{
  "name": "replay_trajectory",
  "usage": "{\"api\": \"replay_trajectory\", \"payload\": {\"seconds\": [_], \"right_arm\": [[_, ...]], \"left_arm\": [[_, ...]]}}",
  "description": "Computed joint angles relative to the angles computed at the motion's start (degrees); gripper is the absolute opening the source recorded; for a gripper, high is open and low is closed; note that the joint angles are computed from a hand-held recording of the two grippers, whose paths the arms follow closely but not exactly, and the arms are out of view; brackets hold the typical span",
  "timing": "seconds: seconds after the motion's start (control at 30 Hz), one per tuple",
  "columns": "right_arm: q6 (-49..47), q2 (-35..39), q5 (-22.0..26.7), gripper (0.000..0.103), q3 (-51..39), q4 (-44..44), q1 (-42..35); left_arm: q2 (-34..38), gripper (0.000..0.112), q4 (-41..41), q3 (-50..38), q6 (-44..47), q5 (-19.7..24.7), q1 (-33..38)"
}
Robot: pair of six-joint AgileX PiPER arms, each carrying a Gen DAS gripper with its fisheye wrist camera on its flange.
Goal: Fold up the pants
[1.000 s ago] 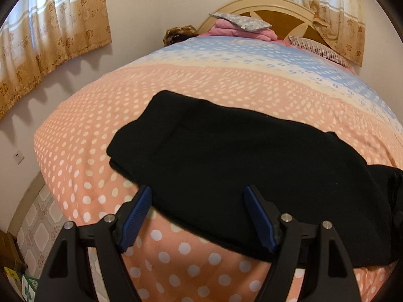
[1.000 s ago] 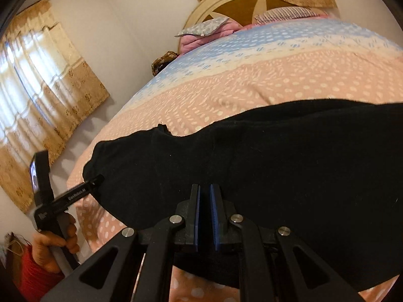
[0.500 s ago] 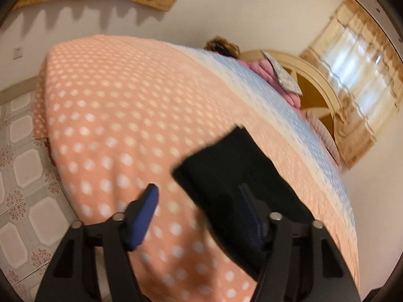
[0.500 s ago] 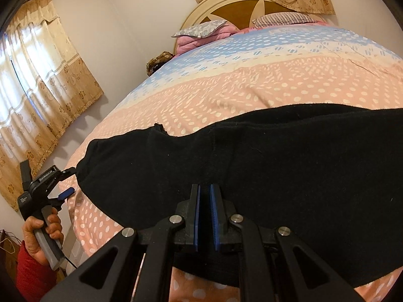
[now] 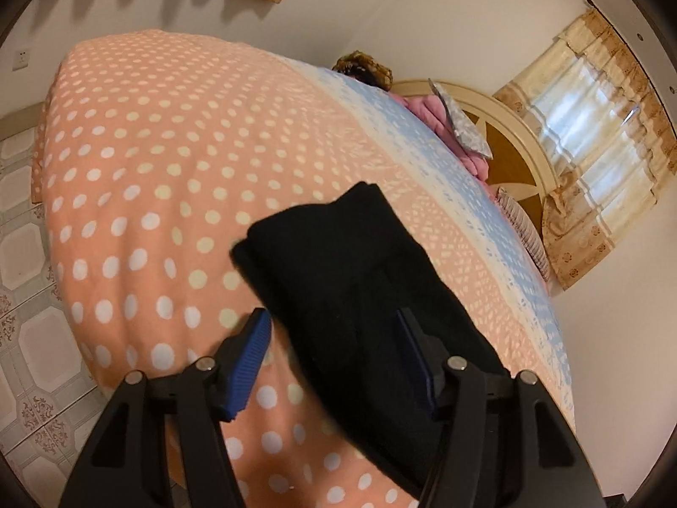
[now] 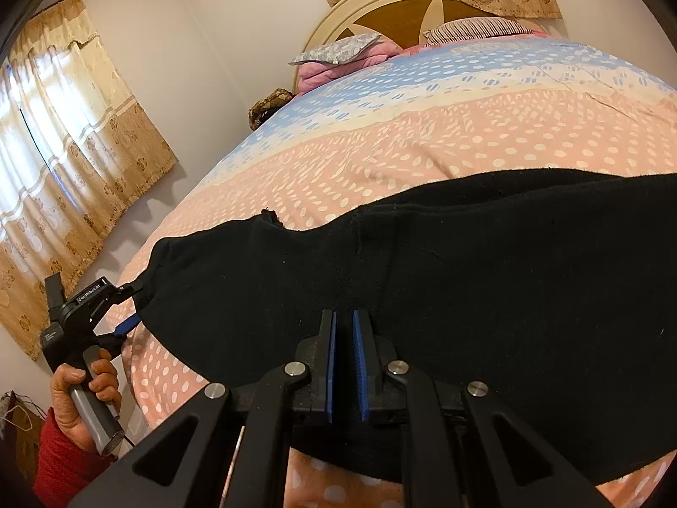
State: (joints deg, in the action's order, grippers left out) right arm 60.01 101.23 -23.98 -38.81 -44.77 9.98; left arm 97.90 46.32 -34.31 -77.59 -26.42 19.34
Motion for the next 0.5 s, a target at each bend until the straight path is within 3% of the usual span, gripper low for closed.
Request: {"api": "replay_trajectory", "payload": {"seconds": [0.1,0.23,0.3,0.33,0.37,0.43,0.5], "right_arm": [[-0.05,0.0,0.02,0.009,0.01,0.05,-0.02],[0.97,0.21,-0.78,0.009,0.01,-1.28,-0.77],[2.01,0.34,-1.2,0.009,-0.06,-2.19,-1.16],[2.53,0.43,-1.38,0.009,-0.13,-2.58,-1.33],[2.7,0.5,-1.59,0.009,-0.08,-2.79,-1.49],[3.48,0.56,-1.9,0.009,-0.09,-3.61,-1.8],[4.44,0.65,-2.31,0.009,-0.15,-4.59,-2.23]], "left_arm": [[1.22,0.062,1.53,-0.3,-2.99,-2.3,1.41],[2.26,0.062,-2.51,-0.04,-1.79,-4.56,1.49],[2.82,0.049,-6.91,0.84,1.67,-6.07,0.96],[3.23,0.03,-8.21,1.09,2.77,-5.98,1.01],[3.49,0.022,-9.22,1.35,3.04,-5.65,1.08],[4.28,0.021,-9.49,3.21,2.73,-9.21,2.46],[3.85,0.021,-10.8,3.72,4.03,-8.94,2.03]]}}
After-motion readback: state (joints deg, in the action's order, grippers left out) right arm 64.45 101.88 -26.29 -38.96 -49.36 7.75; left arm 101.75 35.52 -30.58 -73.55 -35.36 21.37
